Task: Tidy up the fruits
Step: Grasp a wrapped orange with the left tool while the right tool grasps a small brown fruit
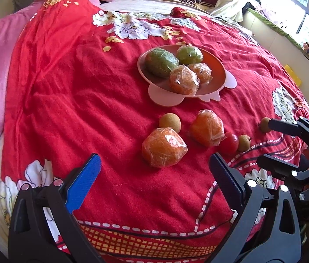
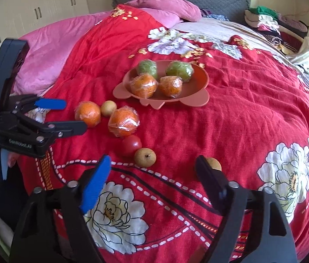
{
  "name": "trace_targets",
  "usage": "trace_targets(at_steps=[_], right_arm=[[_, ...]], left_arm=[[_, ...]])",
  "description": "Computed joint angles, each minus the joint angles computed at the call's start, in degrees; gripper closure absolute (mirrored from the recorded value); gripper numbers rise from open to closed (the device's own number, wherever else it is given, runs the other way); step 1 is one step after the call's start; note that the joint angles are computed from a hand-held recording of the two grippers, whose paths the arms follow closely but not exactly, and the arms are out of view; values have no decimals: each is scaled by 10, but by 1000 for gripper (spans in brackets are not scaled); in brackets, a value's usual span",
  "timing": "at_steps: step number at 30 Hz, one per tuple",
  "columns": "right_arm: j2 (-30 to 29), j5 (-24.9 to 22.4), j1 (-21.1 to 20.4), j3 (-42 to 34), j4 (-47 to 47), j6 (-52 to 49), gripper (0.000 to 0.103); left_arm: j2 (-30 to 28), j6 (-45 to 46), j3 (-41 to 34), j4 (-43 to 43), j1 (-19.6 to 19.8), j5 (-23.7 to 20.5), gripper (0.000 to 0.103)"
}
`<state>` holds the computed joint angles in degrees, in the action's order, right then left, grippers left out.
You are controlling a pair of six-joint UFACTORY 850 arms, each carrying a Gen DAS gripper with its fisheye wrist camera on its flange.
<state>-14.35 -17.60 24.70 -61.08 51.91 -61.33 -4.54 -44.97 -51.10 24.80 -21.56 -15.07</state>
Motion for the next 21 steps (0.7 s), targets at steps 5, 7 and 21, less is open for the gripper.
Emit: trace_targets(at_steps=[5, 7, 21], right_arm=[[-25, -29, -4, -16, -5, -5, 59], [-33, -31, -4, -21, -9, -3, 63], [-54, -40, -7, -37, 29, -42, 80]], left_arm=[[-12, 54, -9, -45, 2, 2, 19], [-15, 52, -11, -42, 3, 3, 25], [-32, 149, -22, -127, 12, 15, 49]])
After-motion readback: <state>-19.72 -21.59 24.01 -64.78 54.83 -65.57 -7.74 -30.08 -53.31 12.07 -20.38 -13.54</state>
